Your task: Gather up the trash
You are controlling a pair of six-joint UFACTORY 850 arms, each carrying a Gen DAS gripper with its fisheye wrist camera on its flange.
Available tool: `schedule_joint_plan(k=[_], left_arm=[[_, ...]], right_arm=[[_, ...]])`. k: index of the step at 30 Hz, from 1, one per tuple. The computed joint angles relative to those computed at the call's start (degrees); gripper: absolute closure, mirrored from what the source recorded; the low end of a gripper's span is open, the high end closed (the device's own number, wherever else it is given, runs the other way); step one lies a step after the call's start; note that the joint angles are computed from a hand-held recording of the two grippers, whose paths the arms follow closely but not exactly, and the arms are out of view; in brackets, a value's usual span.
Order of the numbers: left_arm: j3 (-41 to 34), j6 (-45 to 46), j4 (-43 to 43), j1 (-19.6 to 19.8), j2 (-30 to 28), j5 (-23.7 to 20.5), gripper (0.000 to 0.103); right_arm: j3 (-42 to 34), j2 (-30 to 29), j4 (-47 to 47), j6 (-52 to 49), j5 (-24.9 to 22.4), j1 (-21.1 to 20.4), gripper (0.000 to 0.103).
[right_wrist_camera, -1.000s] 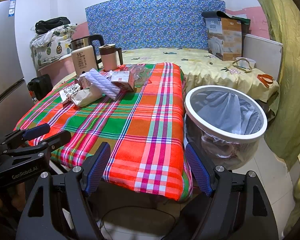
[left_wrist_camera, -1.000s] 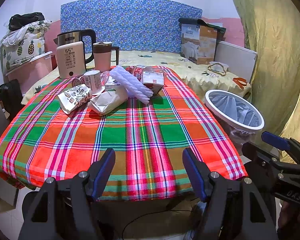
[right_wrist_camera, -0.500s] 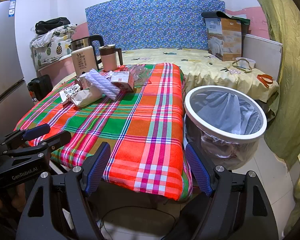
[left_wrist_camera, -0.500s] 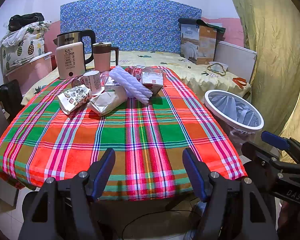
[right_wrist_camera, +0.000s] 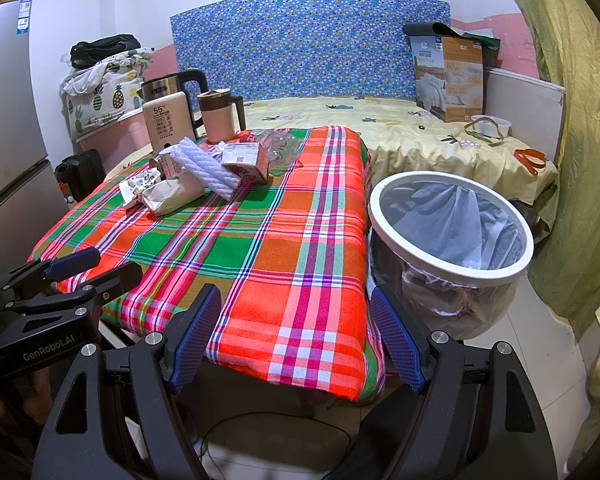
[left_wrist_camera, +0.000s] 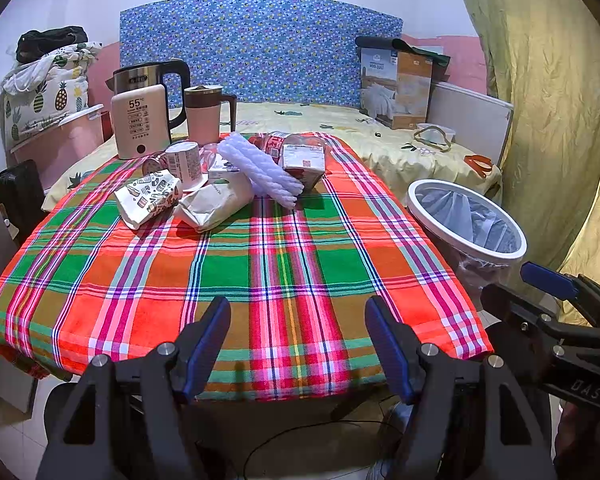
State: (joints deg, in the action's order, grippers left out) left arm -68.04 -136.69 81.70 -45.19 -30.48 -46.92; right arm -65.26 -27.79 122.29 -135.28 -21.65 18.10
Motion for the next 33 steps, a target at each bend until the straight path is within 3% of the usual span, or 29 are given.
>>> schedule_joint_plan(k=[20,33], left_arm=[[-1.17,1.27,-0.72,-0.04,-0.41,-0.08,0.031],[2.24,-3.45,3.27,3.61,1.85,3.15,0.031]], right_arm=[[-0.18,-0.07,-0.43,0.39,0.05,0.01,0.025],[-5.6,-3.1,-11.66,8.42,0.06,1.22,0.025]])
